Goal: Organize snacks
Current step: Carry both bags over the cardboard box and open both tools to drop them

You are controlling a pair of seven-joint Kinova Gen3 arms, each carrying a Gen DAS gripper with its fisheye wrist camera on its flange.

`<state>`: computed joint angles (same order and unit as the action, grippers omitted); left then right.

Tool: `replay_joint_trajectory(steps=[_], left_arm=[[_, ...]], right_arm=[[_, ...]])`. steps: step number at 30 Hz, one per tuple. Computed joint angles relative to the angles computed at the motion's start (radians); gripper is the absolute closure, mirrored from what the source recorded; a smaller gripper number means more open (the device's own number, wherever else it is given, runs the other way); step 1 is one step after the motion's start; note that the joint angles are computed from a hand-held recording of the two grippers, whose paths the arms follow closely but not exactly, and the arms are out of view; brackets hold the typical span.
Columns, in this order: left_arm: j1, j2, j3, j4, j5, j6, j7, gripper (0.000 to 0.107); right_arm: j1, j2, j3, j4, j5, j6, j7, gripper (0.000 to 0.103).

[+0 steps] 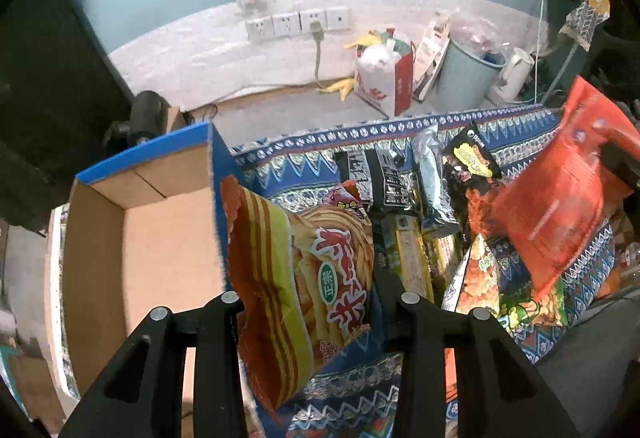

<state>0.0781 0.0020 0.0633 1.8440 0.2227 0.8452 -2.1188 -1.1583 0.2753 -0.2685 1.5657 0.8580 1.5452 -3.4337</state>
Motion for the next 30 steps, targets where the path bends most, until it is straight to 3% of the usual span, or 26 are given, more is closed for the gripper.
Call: replay_joint_trajectory(steps=[9,15,30], left_arm=[[-0.096,-0.043,-0.088,-0.023,0.136,0.102,-0.175,0.069],[-0.165,-0.035,-0.128,-0.033,0.181,0.123,-0.248,0.069],[-0.325,0.034,-0.166,-0.07,0.195,0.152,-0.308,0.069]], right_arm=[[-0.02,0.068,0.035,-0.14,0.053,-0.021,0.105,0.09],[-0.041,0.122,0.079,-0.242,0.067,-0.06,0.197,0.09],[-0.067,0.267,0.193,-0.491,-0.003,-0.208,0.409,0.09]])
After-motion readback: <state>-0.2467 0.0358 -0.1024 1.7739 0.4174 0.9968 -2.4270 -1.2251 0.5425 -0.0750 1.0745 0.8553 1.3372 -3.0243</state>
